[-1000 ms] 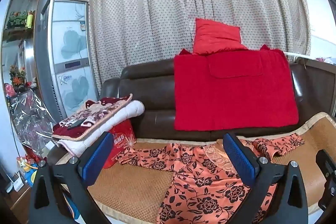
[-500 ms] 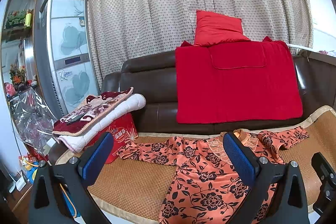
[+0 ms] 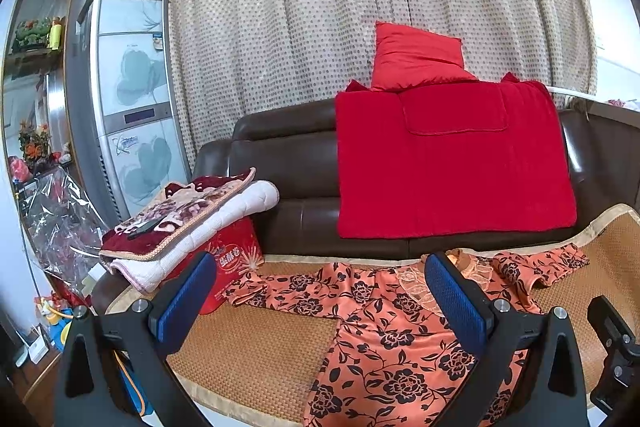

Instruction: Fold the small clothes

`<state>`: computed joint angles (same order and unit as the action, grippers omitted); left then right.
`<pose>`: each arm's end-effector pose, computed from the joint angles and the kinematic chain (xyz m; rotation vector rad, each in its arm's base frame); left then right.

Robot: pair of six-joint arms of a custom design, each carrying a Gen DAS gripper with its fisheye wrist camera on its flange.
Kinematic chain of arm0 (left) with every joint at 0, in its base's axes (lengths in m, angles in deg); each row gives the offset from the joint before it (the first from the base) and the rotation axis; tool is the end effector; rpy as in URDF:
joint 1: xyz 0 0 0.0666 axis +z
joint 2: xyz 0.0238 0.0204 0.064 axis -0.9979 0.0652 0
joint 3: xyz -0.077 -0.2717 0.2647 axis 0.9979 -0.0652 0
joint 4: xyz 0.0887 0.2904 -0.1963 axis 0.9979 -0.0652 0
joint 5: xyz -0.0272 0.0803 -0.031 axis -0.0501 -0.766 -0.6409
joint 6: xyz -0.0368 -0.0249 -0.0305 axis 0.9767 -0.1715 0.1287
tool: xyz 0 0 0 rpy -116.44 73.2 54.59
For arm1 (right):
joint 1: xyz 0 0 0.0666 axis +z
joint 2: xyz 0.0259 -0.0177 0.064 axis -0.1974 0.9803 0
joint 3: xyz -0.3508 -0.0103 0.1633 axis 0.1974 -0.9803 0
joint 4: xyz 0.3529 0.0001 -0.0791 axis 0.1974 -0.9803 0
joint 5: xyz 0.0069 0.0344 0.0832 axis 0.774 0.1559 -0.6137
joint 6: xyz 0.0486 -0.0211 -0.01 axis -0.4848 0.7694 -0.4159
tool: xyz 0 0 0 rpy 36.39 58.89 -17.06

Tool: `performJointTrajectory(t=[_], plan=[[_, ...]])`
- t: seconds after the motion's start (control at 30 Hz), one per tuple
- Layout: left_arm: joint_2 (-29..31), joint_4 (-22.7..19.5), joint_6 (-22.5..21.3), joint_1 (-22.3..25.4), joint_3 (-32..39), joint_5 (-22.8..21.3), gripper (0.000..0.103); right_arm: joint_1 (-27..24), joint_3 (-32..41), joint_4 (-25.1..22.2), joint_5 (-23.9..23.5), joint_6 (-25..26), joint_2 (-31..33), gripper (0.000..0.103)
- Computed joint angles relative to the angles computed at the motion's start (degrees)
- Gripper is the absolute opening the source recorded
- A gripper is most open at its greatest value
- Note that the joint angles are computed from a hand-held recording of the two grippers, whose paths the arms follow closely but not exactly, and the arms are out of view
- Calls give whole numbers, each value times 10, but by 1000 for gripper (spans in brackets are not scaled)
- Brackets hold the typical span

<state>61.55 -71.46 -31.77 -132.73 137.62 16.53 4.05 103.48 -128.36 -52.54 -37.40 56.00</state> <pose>0.3310 -0.3028 0.6750 -0.2527 1.8944 0.4019 0.3403 0.0898 0.6575 -0.0458 2.0734 0.1653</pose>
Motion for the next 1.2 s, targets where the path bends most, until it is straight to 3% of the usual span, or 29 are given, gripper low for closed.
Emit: performJointTrajectory(t=[1.2], plan=[[-9,17,-8,10,-24,11,103,5,7,-17,2,-15,17,103]])
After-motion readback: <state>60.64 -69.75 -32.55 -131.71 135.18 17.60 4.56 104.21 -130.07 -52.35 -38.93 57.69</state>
